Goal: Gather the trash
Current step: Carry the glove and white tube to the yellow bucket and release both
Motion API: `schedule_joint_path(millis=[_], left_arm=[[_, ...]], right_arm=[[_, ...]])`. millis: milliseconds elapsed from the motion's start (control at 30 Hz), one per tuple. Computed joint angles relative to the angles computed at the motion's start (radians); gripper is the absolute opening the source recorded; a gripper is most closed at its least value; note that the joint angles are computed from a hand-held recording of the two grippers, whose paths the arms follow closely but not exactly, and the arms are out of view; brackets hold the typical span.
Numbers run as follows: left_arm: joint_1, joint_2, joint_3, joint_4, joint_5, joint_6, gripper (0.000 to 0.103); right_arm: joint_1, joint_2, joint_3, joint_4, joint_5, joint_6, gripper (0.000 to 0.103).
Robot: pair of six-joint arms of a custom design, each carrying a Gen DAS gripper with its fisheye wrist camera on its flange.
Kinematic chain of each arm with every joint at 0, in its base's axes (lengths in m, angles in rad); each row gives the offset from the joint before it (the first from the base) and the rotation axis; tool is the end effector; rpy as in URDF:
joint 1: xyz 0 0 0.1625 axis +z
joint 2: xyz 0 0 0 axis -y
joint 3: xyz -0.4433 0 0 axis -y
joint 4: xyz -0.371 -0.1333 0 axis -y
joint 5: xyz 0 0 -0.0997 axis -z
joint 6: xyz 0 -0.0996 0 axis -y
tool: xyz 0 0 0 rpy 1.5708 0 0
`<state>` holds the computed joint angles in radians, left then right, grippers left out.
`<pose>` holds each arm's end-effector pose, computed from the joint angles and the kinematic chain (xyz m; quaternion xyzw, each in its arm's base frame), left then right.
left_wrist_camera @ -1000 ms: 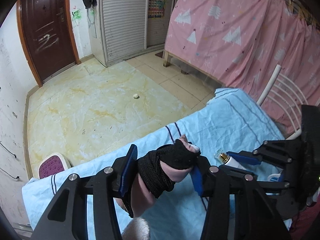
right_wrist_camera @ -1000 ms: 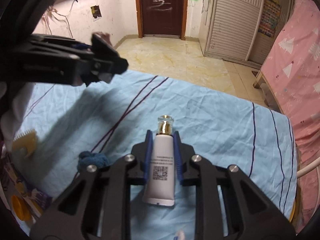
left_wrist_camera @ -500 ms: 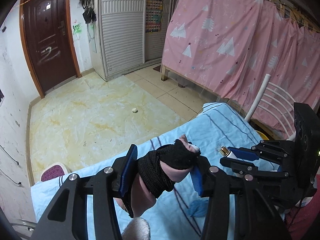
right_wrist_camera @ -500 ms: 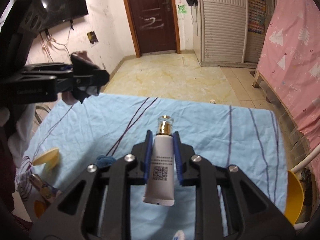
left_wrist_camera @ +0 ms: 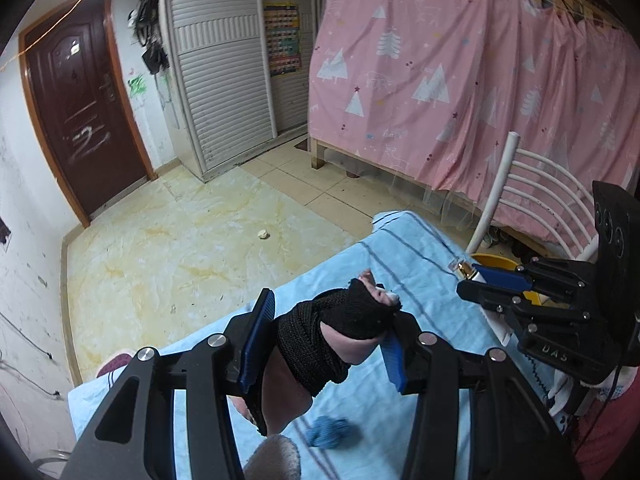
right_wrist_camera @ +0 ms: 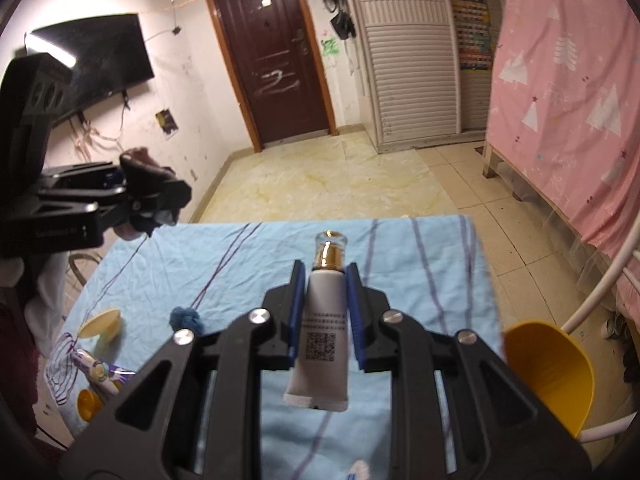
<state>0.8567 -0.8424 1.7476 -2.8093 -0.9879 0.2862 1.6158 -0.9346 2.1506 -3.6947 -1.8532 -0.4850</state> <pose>-0.2807 -0.6111 0.1555 0.4111 0.8517 -0.2154 0.2432 0.1292 -0.5237 0.1909 0.1735 -0.8749 0.3961 0.2182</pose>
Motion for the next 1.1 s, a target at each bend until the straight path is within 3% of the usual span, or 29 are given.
schedule_joint_path(millis=[467, 833, 1100], left_arm=[[-0.123, 0.114, -0.029, 0.001, -0.007, -0.01, 0.04], [-0.197, 0.223, -0.073, 0.005, -0.096, -0.033, 0.04], [-0.237, 0.304, -0.127, 0.023, -0.147, -0.069, 0.04]], right_arm=[[-0.19, -0.181, 0.158, -0.118, 0.128, 0.042, 0.019], [-0.355, -0.288, 0.235, -0.152, 0.222, 0.076, 0.02], [-0.457, -0.293, 0.232, -0.137, 0.282, 0.123, 0.02]])
